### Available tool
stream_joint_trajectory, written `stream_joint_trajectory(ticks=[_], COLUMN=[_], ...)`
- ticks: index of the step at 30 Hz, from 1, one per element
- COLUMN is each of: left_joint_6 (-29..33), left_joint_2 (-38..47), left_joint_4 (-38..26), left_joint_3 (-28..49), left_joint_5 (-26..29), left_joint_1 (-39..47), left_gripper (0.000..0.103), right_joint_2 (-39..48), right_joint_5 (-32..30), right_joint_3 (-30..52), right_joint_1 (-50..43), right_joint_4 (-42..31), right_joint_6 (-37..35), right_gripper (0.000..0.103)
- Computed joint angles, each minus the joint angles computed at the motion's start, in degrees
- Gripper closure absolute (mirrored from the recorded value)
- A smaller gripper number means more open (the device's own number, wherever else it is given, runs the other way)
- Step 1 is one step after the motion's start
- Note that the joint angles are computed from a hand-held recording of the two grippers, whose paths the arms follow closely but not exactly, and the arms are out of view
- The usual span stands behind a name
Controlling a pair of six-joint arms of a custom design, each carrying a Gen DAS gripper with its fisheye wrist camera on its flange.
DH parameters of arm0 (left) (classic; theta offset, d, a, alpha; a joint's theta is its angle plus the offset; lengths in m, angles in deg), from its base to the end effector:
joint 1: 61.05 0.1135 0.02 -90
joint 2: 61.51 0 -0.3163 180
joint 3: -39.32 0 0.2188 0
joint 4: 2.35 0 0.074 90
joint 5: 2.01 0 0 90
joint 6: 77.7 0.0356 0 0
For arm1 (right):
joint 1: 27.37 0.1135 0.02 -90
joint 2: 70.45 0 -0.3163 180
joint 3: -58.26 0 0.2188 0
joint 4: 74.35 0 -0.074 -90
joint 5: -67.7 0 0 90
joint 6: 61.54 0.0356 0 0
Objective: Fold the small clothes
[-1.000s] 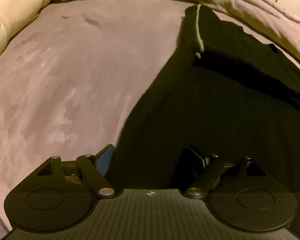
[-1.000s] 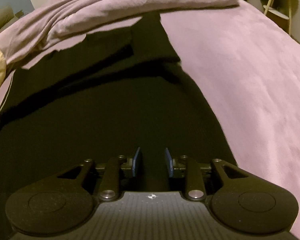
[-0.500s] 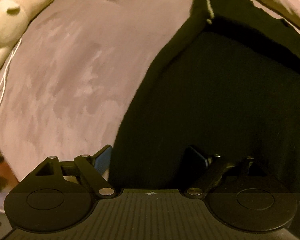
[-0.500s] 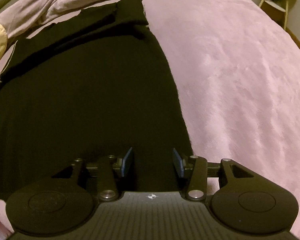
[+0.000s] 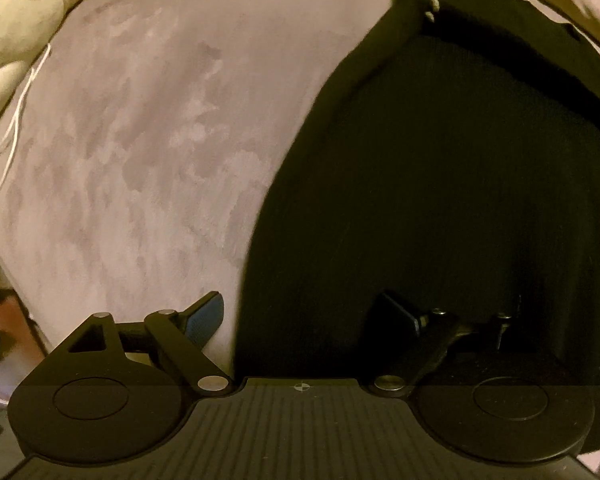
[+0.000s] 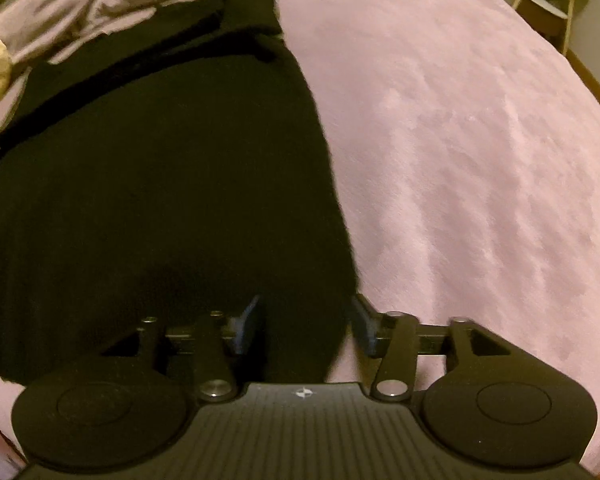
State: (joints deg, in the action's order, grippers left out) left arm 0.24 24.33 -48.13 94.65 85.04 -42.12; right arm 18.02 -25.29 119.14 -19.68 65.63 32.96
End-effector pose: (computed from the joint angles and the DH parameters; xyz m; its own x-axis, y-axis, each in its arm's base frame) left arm 0.1995 0.0704 0.2115 -0.8286 -0.5048 -0.2422 -0.5201 0.8541 -0.0006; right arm 0.2447 0.0349 0.2271 -0.9255 -0.0459 -0.3760 -0.0810 0.9937 0.0780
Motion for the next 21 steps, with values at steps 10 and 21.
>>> stream_joint_trajectory(ticks=[10, 21], left_joint_6=[4.52, 18.45], left_joint_2=[0.41, 2.53], left_joint_4=[-0.67, -6.65], left_joint_3=[-2.06, 1.18], left_joint_5=[12.76, 20.52], left_joint_1=[10.02, 19.42], left_gripper=[0.021, 0.055], right_joint_2=[2.19, 4.20], right_joint_5=[-8.69, -14.82], right_joint_3=[-1.27, 0.05], right_joint_1=[-4.36, -8.68], right_joint_4=[1.30, 0.02], right_joint_6=[0.18, -4.73], right_gripper=[0.049, 0.072])
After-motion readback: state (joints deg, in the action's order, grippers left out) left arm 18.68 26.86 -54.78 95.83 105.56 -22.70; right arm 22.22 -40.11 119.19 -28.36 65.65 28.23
